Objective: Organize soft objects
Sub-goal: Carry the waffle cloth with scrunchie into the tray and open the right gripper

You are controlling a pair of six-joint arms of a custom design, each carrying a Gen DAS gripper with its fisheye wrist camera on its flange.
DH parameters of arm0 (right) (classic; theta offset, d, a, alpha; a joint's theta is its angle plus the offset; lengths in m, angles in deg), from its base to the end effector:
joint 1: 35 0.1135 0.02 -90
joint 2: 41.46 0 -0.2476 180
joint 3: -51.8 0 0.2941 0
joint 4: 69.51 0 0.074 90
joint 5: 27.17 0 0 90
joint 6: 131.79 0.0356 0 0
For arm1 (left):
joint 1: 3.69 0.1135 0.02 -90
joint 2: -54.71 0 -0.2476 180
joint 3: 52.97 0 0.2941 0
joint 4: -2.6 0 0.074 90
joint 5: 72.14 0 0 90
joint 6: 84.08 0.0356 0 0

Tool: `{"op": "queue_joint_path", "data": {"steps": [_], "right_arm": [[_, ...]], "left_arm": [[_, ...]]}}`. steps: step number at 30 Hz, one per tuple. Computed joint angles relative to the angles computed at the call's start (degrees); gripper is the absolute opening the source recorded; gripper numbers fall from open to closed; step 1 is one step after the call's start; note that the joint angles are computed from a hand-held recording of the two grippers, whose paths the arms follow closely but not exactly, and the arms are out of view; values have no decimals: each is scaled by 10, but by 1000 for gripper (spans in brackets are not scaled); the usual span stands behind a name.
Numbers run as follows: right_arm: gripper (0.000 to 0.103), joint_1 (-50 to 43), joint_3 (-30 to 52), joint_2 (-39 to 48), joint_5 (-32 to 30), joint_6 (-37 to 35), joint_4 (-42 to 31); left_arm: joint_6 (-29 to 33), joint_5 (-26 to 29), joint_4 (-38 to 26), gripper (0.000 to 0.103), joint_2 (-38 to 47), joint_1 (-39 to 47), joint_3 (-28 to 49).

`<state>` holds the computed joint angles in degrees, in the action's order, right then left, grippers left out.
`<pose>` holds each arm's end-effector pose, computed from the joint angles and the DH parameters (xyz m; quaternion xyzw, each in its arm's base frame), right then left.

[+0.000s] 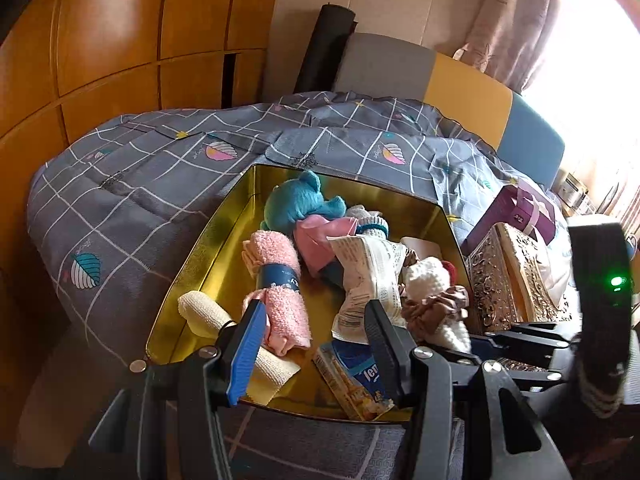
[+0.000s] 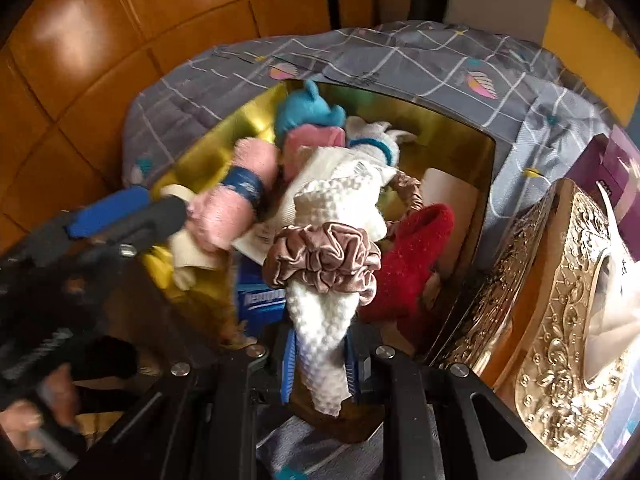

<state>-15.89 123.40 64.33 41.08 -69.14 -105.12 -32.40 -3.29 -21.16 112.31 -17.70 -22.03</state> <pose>0.3430 0.1328 0.0860 -0.4117 0.8754 0.1729 0.1851 0.2151 -0.0404 0.1080 -0.2555 0.8911 0.0082 0.3749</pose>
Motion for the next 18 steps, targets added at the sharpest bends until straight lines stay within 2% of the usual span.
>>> {"op": "queue_joint_path", "data": {"steps": [5,12,13,14,15,17,18], "right_arm": [[20,30,-7,15,50,19,57],[24,45,37,72,69,42,74],[30,44,34,73,63,43,81],[43,43,31,71,54,41,85],[49,43,27,69,50,44,91],[80,39,12,50,23,43,97],[85,39,-4,33,15,43,107]], "left_arm": [[-3,1,4,51,-3,8,-5],[-8,6,3,51,-9,29,-12],[-8,5,3,51,-11,31,-14],[-7,7,4,51,-13,35,-15],[-7,9,4,51,-14,37,-16],[-6,10,5,51,-15,43,-18],[-5,12,5,51,-16,46,-19]]}}
